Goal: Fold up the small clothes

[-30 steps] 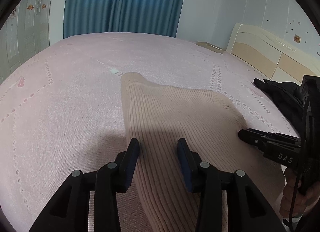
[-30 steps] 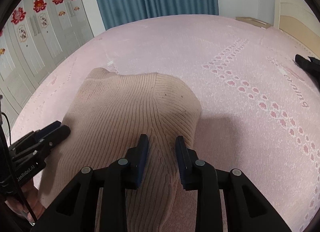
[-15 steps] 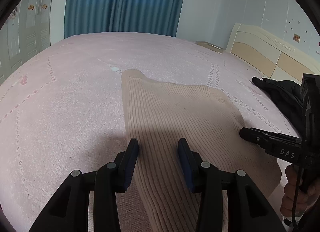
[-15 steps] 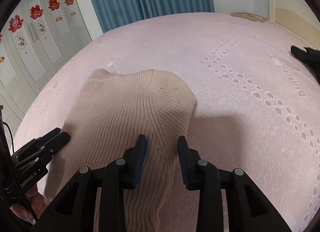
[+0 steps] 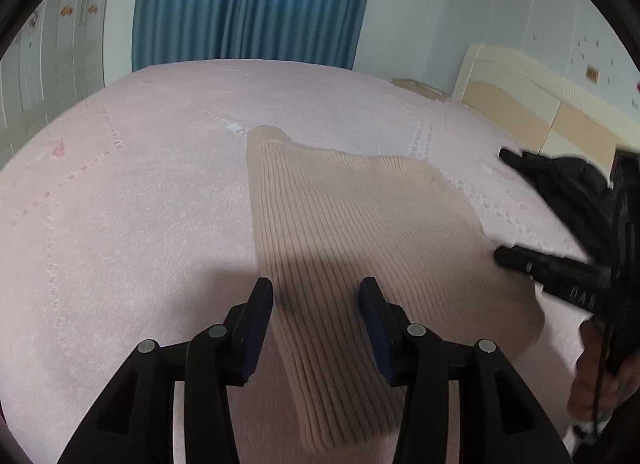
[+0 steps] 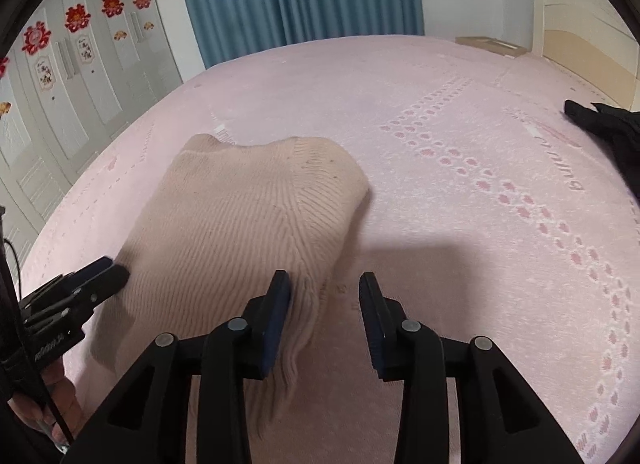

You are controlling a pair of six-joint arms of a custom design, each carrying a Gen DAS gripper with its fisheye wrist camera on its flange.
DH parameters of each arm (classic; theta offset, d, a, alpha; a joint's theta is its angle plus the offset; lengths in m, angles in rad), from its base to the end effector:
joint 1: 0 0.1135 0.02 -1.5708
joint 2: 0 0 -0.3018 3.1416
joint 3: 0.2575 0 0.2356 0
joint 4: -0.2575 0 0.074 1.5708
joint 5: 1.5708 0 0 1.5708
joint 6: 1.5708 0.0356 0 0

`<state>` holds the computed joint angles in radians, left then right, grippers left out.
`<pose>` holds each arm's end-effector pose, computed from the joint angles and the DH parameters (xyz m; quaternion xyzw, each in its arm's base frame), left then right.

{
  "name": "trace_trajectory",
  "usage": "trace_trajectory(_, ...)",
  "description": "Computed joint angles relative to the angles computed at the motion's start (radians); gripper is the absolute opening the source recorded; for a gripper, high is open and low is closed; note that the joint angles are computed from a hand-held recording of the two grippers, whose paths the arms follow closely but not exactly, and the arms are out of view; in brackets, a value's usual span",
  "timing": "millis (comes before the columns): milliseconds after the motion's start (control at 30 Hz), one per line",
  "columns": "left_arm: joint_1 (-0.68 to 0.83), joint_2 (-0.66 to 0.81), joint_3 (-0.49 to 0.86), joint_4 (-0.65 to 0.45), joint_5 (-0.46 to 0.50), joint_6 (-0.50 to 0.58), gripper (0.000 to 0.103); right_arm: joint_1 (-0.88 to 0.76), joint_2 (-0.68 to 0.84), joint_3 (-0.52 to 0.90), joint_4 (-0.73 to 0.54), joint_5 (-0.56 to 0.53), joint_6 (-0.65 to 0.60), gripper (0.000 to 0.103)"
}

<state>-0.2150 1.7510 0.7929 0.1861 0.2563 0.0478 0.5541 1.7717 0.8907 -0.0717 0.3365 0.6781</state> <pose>0.3223 -0.0796 0.1829 0.1690 0.8994 -0.1495 0.3745 0.2901 0.1657 0.1840 0.1090 0.9342 0.0431 0.3369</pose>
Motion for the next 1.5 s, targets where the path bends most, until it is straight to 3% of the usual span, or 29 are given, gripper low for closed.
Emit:
trace_trajectory(200, -0.028, -0.020, -0.022, -0.038, -0.039, 0.013, 0.047, 0.019, -0.051, -0.056, -0.021, -0.009, 0.065, 0.035)
trace_trajectory(400, -0.012, -0.064, -0.025, -0.128, -0.044, -0.043, 0.048, 0.076, -0.129, -0.097, -0.126, 0.031, 0.169, 0.035)
trace_trajectory(533, -0.027, -0.158, -0.055, -0.183, -0.162, -0.054, 0.048, 0.114, -0.199, -0.095, -0.213, 0.023, 0.241, 0.037)
trace_trajectory(600, -0.018, -0.205, -0.038, -0.259, -0.158, -0.077, 0.048, 0.138, -0.221, -0.062, -0.284, 0.036, 0.276, 0.038)
trace_trajectory(667, -0.010, -0.257, -0.026, -0.321, -0.165, -0.087, 0.048, 0.174, -0.245, -0.016, -0.369, 0.063, 0.309, 0.043)
trace_trajectory(700, -0.014, -0.304, -0.024, -0.354, -0.192, -0.096, 0.048, 0.201, -0.252, 0.024, -0.438, 0.093, 0.335, 0.051)
trace_trajectory(767, -0.014, -0.372, -0.020, -0.398, -0.213, -0.100, 0.064, 0.269, -0.258, 0.106, -0.574, 0.168, 0.390, 0.060)
trace_trajectory(900, -0.015, -0.520, 0.018, -0.543, -0.220, -0.102, 0.073, 0.392, -0.274, 0.229, -0.763, 0.270, 0.482, 0.083)
trace_trajectory(1033, -0.091, -0.672, 0.058, -0.689, -0.326, -0.095, 0.083, 0.501, -0.268, 0.328, -0.930, 0.354, 0.581, 0.099)
trace_trajectory(1267, -0.218, -0.777, 0.156, -0.870, -0.425, -0.166, 0.086, 0.663, -0.250, 0.478, -1.195, 0.428, 0.748, 0.102)
trace_trajectory(1500, -0.271, -0.833, 0.196, -0.944, -0.462, -0.207, 0.086, 0.754, -0.215, 0.591, -1.352, 0.455, 0.841, 0.102)
